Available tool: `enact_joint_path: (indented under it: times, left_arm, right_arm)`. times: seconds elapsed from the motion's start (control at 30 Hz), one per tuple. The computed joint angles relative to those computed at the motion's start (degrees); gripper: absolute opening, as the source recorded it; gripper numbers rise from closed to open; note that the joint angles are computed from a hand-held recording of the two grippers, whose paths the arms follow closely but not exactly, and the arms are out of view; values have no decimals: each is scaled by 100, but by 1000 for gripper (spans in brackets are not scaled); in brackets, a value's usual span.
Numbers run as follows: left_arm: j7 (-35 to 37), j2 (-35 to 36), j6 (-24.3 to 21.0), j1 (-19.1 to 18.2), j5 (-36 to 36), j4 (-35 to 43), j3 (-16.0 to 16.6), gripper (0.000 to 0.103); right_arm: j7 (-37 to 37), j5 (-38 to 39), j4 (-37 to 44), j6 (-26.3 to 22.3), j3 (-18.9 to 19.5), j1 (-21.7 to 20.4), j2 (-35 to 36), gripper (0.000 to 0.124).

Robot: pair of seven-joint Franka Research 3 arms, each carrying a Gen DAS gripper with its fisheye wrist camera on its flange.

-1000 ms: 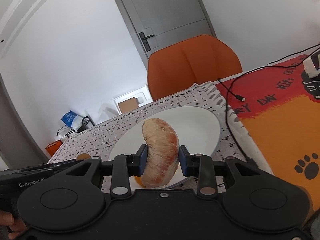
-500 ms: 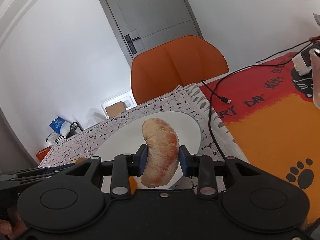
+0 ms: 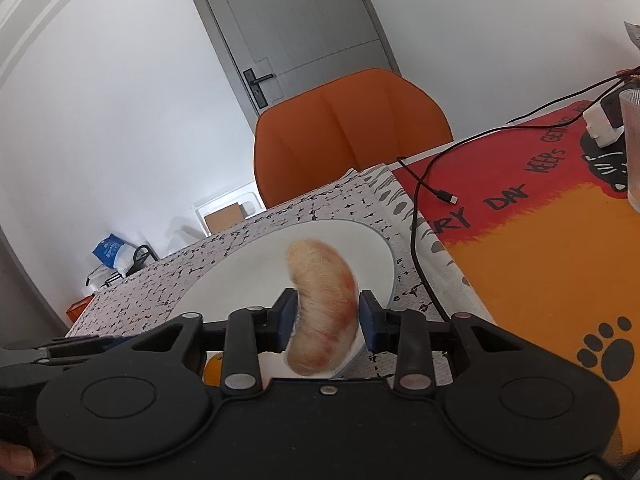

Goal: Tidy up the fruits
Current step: 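Open both tools to release the fruits into the bowl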

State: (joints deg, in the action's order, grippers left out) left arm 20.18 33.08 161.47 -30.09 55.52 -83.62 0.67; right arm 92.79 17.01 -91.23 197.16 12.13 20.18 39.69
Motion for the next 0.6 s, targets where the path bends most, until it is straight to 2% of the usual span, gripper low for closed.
enact_joint_path:
  times: [0.1, 0.3, 0.4, 0.47, 0.6]
  left_arm:
    - [-59, -59, -13, -3, 26, -74, 12, 25]
    - [-259, -312, -43, 13, 199, -372, 15, 28]
    - [-496, -483, -31, 9, 431, -563, 39, 39]
    - [-816, -604, -43, -20, 710, -691, 91, 52]
    - [-1616, -877, -175, -55, 1490, -962, 135, 70]
  right_arm:
    - [-16, 44, -6, 25, -90, 77, -17, 36]
    - [18, 16, -69, 20, -13, 24, -58, 36]
    - [44, -82, -160, 62, 142, -89, -113, 39]
    - [72, -61, -228, 118, 116, -43, -164, 44]
    - [66, 56, -352, 145, -56, 177, -273, 56]
